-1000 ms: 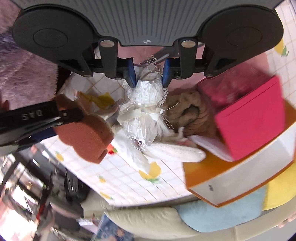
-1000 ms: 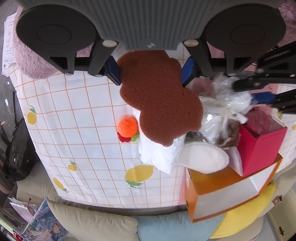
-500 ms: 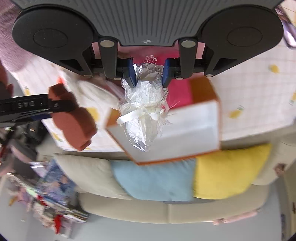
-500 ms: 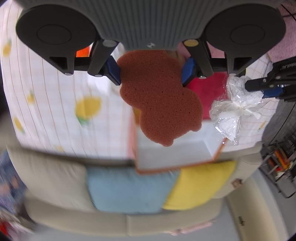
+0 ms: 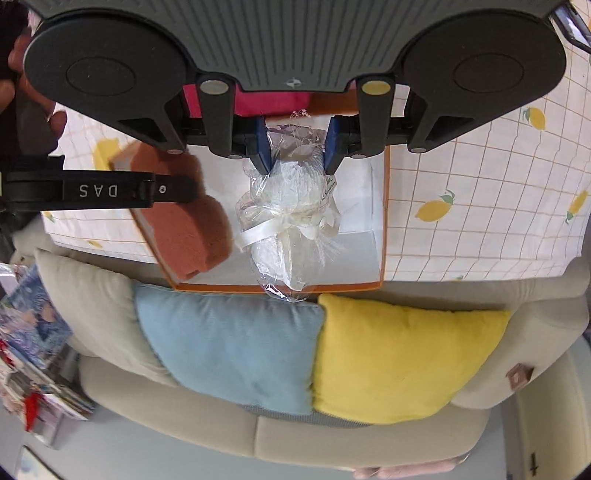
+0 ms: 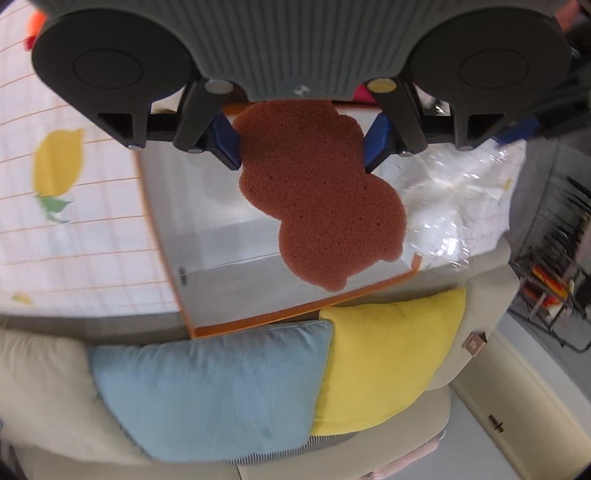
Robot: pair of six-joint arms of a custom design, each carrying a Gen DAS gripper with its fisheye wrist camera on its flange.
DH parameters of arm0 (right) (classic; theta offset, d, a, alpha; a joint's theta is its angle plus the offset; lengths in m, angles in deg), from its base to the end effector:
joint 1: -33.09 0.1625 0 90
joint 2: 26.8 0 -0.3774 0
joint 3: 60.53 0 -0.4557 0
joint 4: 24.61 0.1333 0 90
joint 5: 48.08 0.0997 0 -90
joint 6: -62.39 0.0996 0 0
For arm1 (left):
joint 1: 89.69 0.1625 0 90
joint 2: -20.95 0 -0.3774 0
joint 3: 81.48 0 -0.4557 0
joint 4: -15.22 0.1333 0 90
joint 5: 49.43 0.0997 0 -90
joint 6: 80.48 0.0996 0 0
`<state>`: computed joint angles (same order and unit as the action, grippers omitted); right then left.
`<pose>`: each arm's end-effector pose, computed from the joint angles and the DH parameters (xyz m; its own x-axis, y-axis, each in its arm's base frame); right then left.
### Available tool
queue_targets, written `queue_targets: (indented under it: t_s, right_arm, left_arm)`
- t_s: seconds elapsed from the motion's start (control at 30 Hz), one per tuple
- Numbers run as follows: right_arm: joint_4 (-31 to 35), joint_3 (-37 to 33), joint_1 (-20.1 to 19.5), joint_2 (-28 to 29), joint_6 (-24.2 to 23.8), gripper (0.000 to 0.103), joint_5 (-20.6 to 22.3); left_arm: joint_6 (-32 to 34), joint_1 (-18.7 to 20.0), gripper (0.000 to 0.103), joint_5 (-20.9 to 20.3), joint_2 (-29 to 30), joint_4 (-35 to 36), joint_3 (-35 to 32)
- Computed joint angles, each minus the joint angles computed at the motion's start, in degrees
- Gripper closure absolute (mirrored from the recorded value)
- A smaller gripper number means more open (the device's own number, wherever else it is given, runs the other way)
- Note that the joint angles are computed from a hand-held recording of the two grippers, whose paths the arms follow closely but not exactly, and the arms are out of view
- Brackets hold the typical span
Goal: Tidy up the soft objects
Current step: 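Lower the bear sponge into the box and open the right gripper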
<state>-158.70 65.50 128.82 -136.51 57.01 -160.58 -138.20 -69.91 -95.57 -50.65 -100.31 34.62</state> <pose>0.1388 -0.4294 0.3548 -0.9247 0.0022 0.3808 -0.1758 0.8845 -0.4321 -0.4162 -0.3647 0.1009 -0.7695 0.1325 -0.6248 0.4482 0.8090 -0.3804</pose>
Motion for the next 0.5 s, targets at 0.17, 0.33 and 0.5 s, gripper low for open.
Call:
queue_targets:
  t_s: [0.17, 0.33, 0.5]
  right_arm:
    - [-0.73, -1.44, -0.02, 4.69, 2.57, 0.032, -1.29]
    - [-2.34, -1.08, -0.11, 6.71, 4.56, 0.032, -3.53]
    - [-2.64, -1.14, 0.64, 8.05, 2.7, 0.03, -5.48]
  left_arm:
    - [-2.38, 2.6, 0.069, 0.12, 1.57, 2.27, -1.42]
    - [-2.45, 3.91, 0.068, -0.76, 3.16, 3.45, -2.13]
    - [-2.09, 4.47, 0.06, -1.97, 3.9, 4.49, -2.11]
